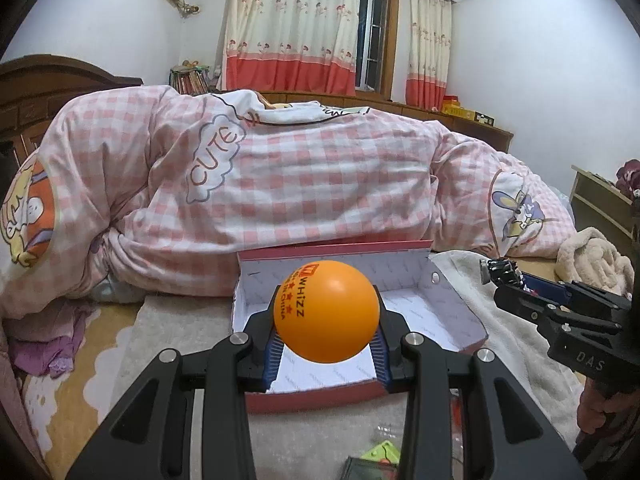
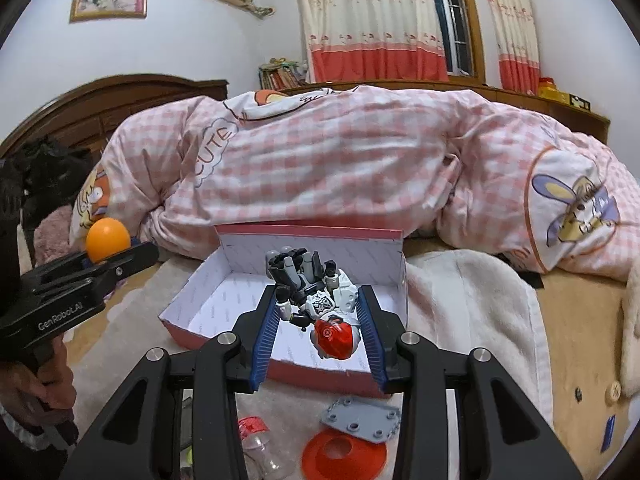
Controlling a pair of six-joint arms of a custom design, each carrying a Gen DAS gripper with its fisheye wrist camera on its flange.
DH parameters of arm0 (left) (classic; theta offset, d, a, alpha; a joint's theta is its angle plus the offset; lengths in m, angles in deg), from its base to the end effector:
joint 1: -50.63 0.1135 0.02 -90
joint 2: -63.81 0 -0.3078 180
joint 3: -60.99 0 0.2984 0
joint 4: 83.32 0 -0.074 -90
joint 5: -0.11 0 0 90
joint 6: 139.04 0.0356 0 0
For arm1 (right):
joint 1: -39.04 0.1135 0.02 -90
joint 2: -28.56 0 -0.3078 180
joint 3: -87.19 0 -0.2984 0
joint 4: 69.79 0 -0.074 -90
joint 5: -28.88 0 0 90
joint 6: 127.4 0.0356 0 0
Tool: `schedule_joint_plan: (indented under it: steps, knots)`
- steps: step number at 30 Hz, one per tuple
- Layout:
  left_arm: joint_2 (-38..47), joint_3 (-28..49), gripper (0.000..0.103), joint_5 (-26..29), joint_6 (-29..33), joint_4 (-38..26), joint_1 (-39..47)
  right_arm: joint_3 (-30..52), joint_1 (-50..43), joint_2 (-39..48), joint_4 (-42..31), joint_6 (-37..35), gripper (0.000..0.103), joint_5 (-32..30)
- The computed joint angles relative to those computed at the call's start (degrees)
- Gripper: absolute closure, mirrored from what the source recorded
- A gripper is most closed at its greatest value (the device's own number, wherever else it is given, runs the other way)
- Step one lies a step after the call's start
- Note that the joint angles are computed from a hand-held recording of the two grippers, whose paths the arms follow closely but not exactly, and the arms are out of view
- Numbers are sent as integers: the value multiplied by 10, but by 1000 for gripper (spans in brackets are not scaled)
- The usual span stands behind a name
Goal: Organize objects
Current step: 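Carry the ball and the figurine with both grippers over the open shoebox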
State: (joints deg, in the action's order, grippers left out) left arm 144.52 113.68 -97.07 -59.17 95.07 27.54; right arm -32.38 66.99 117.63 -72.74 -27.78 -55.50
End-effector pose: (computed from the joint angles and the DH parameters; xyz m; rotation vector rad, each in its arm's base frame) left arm 0.3042 -0.1248 0.2230 0.1601 2.0850 -0.2218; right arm 0.3286 0.1704 0.2209 -0.2818 2.1137 0.2846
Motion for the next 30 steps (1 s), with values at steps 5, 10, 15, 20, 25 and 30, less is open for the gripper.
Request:
schedule_joint_plan:
  steps: [5, 10, 15, 20, 25, 30]
  knots:
    - [65, 29, 67, 20, 3, 15, 14, 18, -3, 35, 11, -7, 63, -17]
    - [119, 44, 67, 18, 12, 20, 25, 39, -18, 82, 8, -6, 63, -37]
    - [154, 57, 67, 33, 21, 28, 38, 63, -12, 119, 5, -17, 63, -36]
    - [197, 74, 67, 24, 54, 38, 28, 98, -7, 166, -10, -33, 63, -18]
    - [224, 93, 67, 23, 51, 29, 16, 127, -6, 198, -18, -32, 63, -16]
    - [235, 100, 67, 26, 52, 26, 16, 153, 0, 225, -46, -24, 63, 4]
